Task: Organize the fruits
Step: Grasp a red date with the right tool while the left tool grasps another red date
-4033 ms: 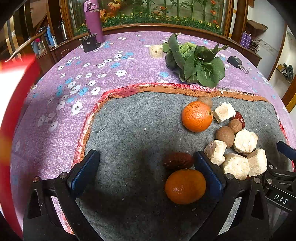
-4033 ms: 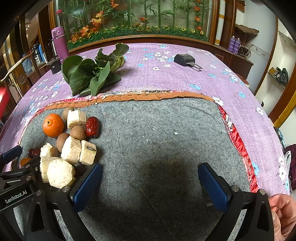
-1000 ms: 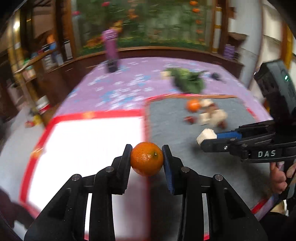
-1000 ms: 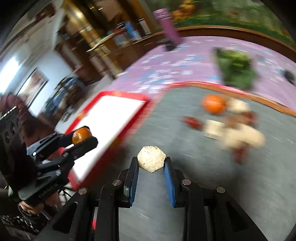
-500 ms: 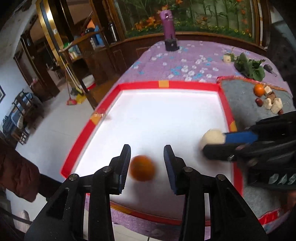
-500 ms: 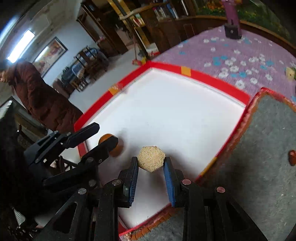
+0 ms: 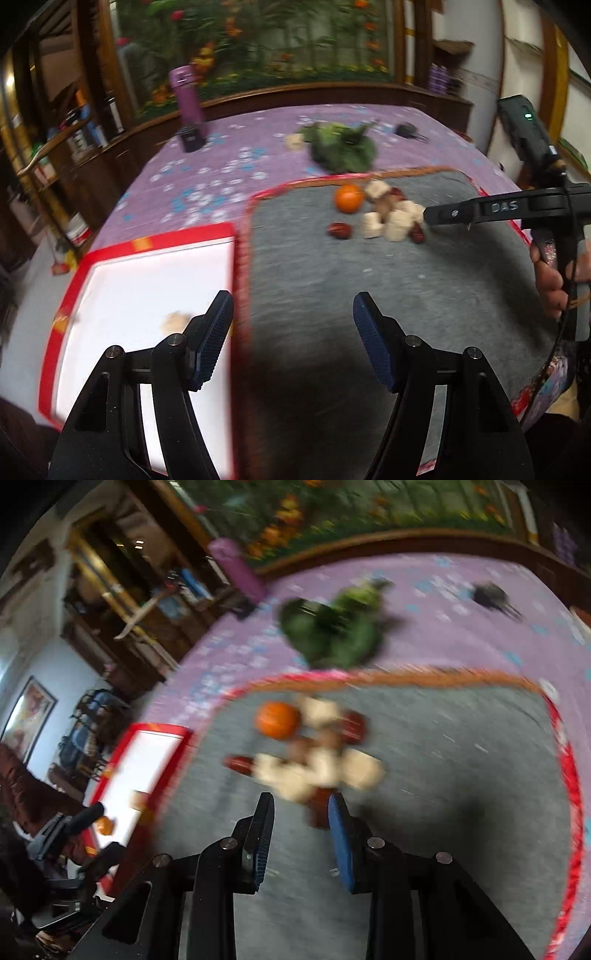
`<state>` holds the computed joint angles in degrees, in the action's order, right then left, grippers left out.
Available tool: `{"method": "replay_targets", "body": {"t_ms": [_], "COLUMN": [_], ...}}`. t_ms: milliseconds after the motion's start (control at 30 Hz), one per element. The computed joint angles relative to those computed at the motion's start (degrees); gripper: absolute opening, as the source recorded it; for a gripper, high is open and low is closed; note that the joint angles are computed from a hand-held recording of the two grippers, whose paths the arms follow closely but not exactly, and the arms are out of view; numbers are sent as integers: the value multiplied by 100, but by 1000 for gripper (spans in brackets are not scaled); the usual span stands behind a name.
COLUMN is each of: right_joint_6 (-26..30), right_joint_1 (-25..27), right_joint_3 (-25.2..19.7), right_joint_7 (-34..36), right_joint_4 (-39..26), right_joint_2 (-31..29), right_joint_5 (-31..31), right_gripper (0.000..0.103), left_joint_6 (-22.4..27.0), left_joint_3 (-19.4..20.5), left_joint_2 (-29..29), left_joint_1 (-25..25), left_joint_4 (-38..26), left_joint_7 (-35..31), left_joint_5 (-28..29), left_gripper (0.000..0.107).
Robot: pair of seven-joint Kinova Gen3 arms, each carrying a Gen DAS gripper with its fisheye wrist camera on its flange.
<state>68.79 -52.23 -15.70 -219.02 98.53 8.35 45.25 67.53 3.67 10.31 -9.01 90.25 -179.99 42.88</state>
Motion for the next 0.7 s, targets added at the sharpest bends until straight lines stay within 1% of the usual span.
{"method": "replay_targets", "body": {"t_ms": [33, 67, 100, 167, 200, 233, 300, 333, 400, 433, 467, 500, 533, 567, 600, 633, 667, 700], "right_joint_6": [-102, -207, -304, -320, -371, -343, -97, 51, 245, 379, 490, 508, 432, 266, 193, 177, 135, 0], "right_joint_1": [-76, -46, 90, 150, 272, 293, 136, 171, 88, 98, 48, 70, 85, 0, -116, -174, -143, -218], "right_joint_3": [91, 82, -22, 19, -28, 32, 210, 217, 358, 345, 371, 338, 278, 325, 393, 355, 245, 228], "right_joint_7": [-73, -52, 61, 408, 641, 831, 1058, 1259, 1539, 1706, 1779, 1760, 1647, 1441, 1292, 1146, 1027, 816], "right_joint_4": [137, 206, 207, 45, 24, -104, -318, -482, -673, -795, -861, -851, -744, -548, -431, -327, -242, -67], "right_joint_2": [-56, -79, -39, 91, 144, 236, 393, 501, 642, 708, 765, 761, 668, 512, 425, 341, 287, 170], "right_joint_5": [-63, -99, -147, -263, -352, -407, -460, -513, -571, -626, -660, -667, -653, -658, -644, -641, -611, -566], "right_gripper": [30, 30, 30, 30, 30, 30, 30, 30, 29, 27, 16, 16, 16, 16, 16, 16, 16, 16], "left_joint_6": [-57, -122, -188, -253, -256, -281, -335, -374, -563, -599, -612, -657, -619, -529, -372, -302, -325, -369], "left_joint_3": [43, 59, 68, 84, 96, 107, 148, 168, 216, 266, 302, 334, 369, 449, 519, 630, 635, 676], "left_joint_2": [-54, -109, -139, -152, -119, -90, -13, 25, 84, 199, 306, 372, 477, 544, 634, 719, 740, 754], "left_joint_1": [65, 122, 183, 302, 364, 436, 518, 544, 665, 764, 858, 934, 1024, 1008, 1002, 1011, 1066, 1103], "left_joint_4": [83, 154, 196, 211, 168, 117, 40, 4, -67, -214, -346, -417, -558, -655, -782, -880, -882, -881], "left_joint_7": [-53, -69, -40, 68, 162, 296, 410, 433, 594, 733, 910, 1063, 1164, 1171, 1118, 1076, 961, 873], "left_joint_5": [-35, -71, -105, -210, -281, -395, -479, -507, -642, -761, -906, -1034, -1137, -1176, -1184, -1242, -1247, -1275], "left_gripper": [68, 68, 68, 68, 68, 68, 68, 68, 68, 68, 68, 65, 65, 65, 65, 65, 65, 65]}}
